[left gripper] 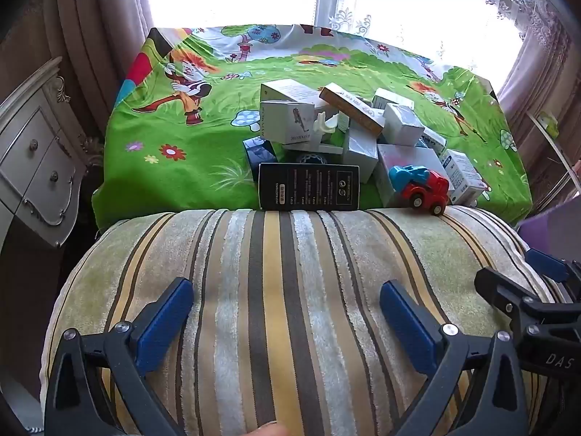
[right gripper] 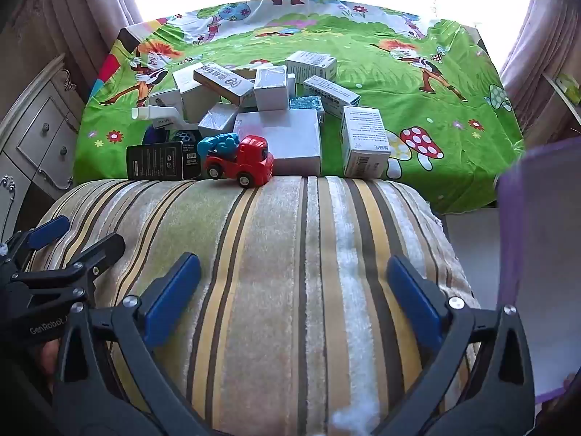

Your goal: Organize rigid objects

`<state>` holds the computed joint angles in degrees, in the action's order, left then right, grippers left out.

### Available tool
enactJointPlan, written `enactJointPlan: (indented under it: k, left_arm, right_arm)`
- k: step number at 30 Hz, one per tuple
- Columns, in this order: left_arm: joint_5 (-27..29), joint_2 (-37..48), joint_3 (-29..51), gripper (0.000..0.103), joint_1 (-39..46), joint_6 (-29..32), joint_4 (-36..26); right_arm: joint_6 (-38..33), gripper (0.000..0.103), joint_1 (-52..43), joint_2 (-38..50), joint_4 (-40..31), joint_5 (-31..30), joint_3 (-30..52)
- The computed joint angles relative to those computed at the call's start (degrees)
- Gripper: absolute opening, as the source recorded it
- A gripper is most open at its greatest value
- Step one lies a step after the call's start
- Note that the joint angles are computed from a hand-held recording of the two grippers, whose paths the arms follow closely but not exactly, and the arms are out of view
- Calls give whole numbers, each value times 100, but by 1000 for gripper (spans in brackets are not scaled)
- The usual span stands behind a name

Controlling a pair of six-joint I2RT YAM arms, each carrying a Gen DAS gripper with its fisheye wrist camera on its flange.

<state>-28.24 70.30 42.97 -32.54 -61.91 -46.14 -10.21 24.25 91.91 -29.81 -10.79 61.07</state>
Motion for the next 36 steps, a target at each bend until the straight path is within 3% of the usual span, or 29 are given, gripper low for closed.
enactJointPlan:
  k: [36]
  left_arm:
    - [158,48,-10,103,136,30,71]
  right_arm:
    - [-26,103,44,29,-119,93,79]
